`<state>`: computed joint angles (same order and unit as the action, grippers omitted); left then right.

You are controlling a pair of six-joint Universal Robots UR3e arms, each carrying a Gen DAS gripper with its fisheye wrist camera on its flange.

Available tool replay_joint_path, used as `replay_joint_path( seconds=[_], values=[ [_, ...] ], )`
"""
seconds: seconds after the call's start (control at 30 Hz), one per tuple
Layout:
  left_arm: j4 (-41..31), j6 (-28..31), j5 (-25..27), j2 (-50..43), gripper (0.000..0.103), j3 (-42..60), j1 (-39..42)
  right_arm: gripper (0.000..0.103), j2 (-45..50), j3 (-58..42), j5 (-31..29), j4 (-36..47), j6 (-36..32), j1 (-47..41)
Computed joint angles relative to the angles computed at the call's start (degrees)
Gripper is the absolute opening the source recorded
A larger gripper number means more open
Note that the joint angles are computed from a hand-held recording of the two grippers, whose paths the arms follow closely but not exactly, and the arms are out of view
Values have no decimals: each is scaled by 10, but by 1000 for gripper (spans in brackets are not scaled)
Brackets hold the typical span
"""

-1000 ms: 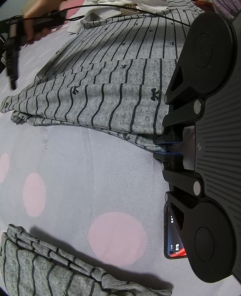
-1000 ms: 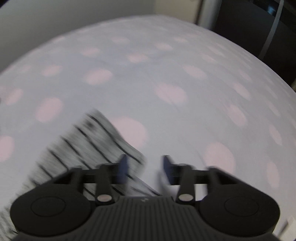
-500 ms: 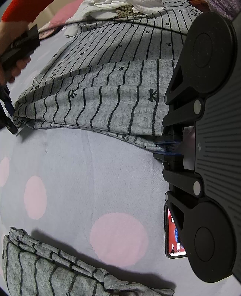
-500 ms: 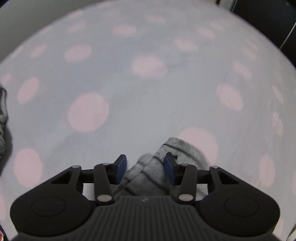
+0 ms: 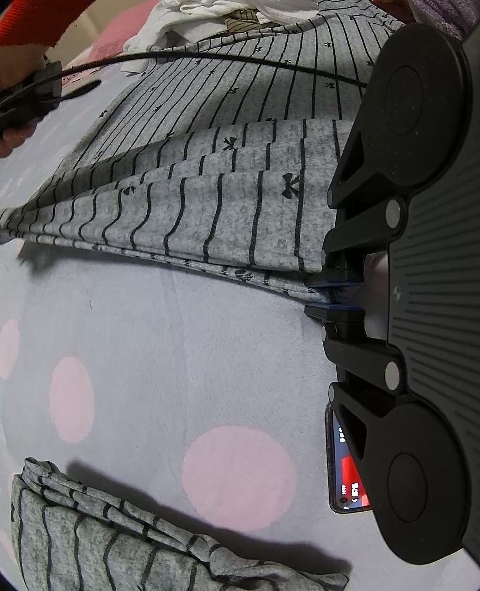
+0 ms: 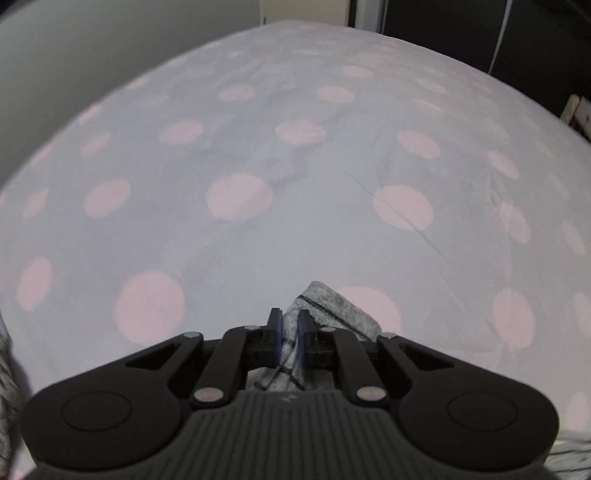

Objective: Fold clothes

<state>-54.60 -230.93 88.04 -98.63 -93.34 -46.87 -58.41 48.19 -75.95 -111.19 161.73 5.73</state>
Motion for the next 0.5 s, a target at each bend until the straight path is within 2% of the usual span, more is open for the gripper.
replay_joint_path(
  seconds=[0.07,0.13,0.17,0.2,0.23,0.37,0.5],
  values=[
    [0,-7,-1,0,6,0,-2,12,-9,29,32,-21,-8,-6],
    [3,-15,-3,6,6,-6,-1,21,-19,59,51,-50,-21,-10],
    [4,-20,-3,6,6,-6,-1,43,-24,75,55,-70,-25,-10],
    [4,-24,-2,7,6,-6,-1,54,-30,94,41,-109,-22,-4],
    [4,-27,-2,9,6,-6,-1,58,-34,107,26,-139,-21,2],
    [4,-38,-2,32,7,-19,3,58,-54,104,30,-119,-40,-7],
    [1,-48,4,57,16,-30,5,58,-138,205,54,-118,-81,-43]
  ],
)
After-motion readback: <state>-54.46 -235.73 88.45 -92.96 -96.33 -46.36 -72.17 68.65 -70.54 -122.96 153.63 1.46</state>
